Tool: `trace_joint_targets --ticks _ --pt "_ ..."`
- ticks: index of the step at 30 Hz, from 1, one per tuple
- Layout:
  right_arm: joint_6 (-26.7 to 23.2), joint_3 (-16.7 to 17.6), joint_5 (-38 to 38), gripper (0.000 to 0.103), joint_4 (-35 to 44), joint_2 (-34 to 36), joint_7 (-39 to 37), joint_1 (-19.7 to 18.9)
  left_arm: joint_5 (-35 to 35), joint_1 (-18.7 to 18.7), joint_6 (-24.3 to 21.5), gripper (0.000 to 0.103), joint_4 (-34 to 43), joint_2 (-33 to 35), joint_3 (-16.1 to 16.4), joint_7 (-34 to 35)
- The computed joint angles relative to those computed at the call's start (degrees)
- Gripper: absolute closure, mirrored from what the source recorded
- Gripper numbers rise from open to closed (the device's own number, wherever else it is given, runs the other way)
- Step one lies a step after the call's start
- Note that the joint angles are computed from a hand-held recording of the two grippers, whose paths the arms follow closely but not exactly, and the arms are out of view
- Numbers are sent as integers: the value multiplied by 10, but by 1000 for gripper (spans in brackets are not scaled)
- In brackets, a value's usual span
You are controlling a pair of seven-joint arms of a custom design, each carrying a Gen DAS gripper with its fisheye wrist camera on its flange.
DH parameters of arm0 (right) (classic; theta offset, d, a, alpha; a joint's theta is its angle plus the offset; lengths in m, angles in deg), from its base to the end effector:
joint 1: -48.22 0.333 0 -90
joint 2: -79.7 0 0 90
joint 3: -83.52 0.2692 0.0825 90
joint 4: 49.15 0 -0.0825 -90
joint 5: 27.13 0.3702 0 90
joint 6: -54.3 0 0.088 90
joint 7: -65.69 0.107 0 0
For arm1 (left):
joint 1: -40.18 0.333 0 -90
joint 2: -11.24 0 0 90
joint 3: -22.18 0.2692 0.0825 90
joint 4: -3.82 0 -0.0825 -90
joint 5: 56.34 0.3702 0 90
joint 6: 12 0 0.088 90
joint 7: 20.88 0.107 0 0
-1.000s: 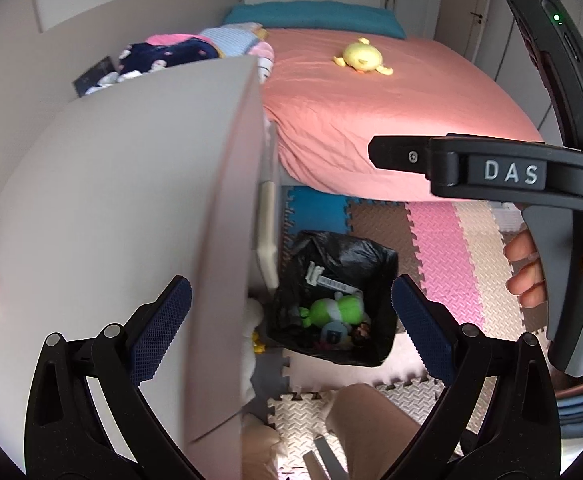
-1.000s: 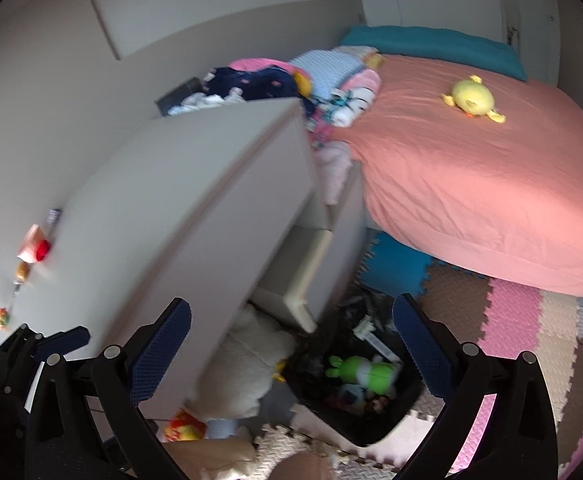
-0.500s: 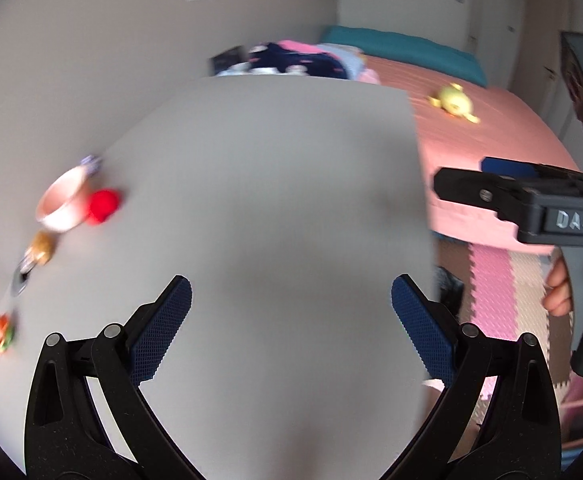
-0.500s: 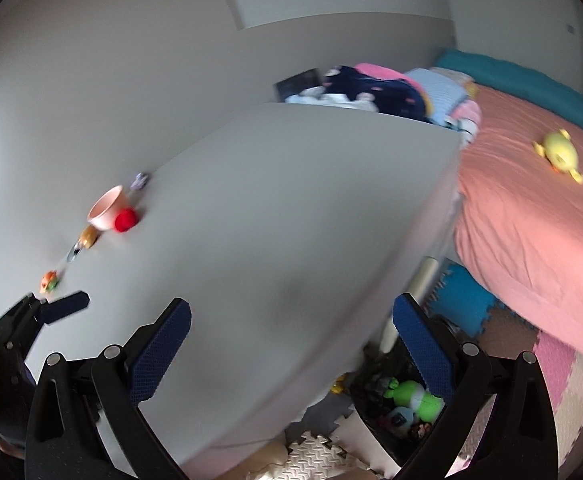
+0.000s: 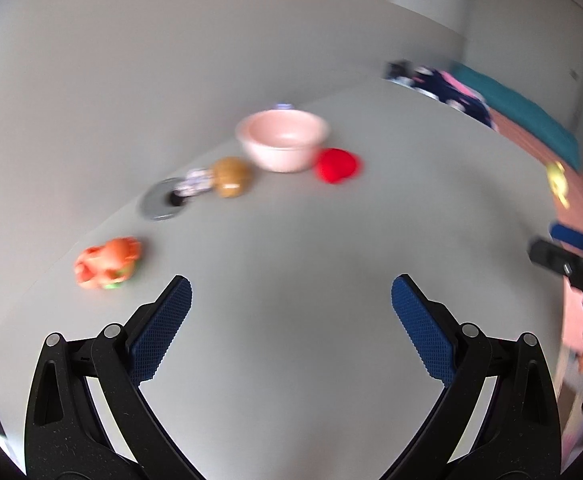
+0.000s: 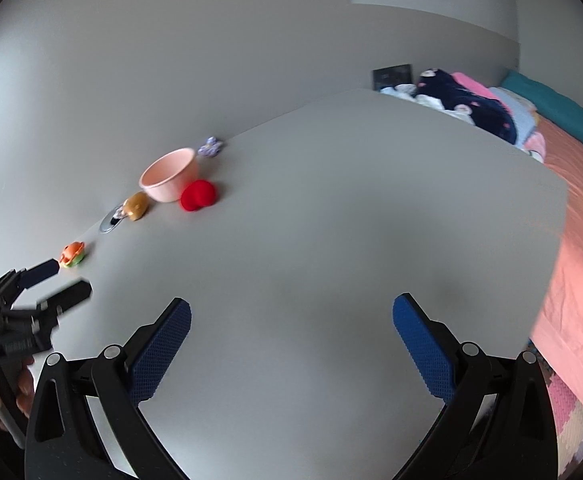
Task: Collect trash
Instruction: 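Move both tools back over the table toward the orange toy, then grasp the orange toy with the left gripper while the right grasps the red heart plush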
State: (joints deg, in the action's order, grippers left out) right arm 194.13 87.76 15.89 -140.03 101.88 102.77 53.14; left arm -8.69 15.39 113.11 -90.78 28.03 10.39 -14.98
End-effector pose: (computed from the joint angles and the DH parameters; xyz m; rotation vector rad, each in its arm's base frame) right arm 0.6700 0.1028 0.4272 -2.1069 1.1147 -0.1950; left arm 0.5420 -0.3535 0.4388 -2.1107 1.3444 -0.5322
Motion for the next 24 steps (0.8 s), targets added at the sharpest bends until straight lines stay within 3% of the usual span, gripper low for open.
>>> trace_joint_targets --ticks 9,15,18,24 --pt "-8 8 -32 3 27 23 24 30 -9 42 0 6 -107 -66 3 -33" --pt "-37 21 -50 3 91 71 31 47 -19 70 9 6 -147 -87 3 -46" --pt "-62 23 -67 3 154 115 59 59 -27 85 23 6 -163 -93 6 -47" --pt "-97 18 -134 3 355 249 144 99 -38 108 44 6 -181 -92 12 -44"
